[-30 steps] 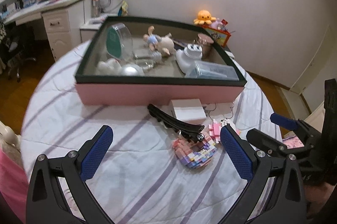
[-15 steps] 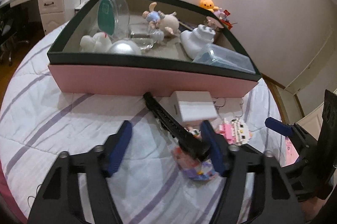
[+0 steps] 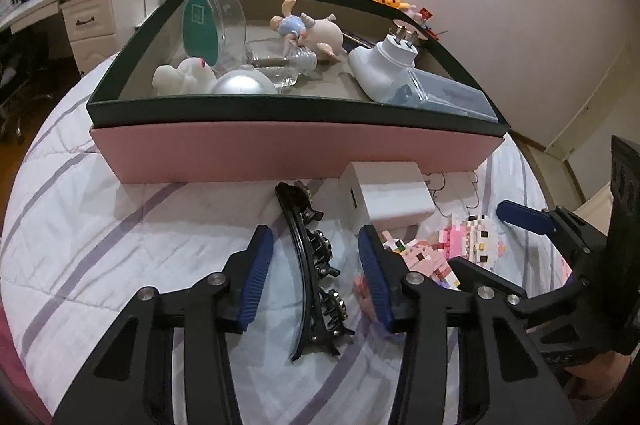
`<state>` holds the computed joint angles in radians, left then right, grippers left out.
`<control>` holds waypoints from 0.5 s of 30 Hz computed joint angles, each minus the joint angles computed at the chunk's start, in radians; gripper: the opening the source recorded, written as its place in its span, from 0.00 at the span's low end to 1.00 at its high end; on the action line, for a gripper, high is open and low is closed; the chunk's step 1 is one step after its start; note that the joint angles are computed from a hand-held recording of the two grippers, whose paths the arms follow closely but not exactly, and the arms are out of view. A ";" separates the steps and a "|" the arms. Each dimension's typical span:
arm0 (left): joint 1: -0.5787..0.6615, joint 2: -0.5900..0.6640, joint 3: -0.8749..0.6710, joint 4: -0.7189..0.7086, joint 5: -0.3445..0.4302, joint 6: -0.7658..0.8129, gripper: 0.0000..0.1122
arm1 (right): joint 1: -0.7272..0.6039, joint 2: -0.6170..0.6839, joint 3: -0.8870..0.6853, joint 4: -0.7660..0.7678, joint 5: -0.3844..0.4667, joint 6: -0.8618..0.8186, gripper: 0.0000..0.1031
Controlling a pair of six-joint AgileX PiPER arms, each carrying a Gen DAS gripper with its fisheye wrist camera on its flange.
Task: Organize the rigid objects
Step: 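Grasp the black hair clip with the left gripper while the right grasps the pink block cat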
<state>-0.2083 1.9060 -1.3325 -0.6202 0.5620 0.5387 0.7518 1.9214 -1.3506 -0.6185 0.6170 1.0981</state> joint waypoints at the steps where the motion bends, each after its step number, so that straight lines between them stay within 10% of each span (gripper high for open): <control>1: -0.001 0.003 -0.003 0.003 0.000 0.001 0.42 | 0.001 0.002 -0.001 0.000 -0.002 -0.005 0.95; 6: -0.021 -0.011 0.028 0.055 -0.054 0.006 0.25 | 0.005 -0.002 -0.001 0.013 -0.007 -0.019 0.70; 15: -0.029 -0.002 0.027 0.093 -0.078 0.019 0.20 | 0.034 0.038 -0.055 -0.010 0.054 -0.014 0.68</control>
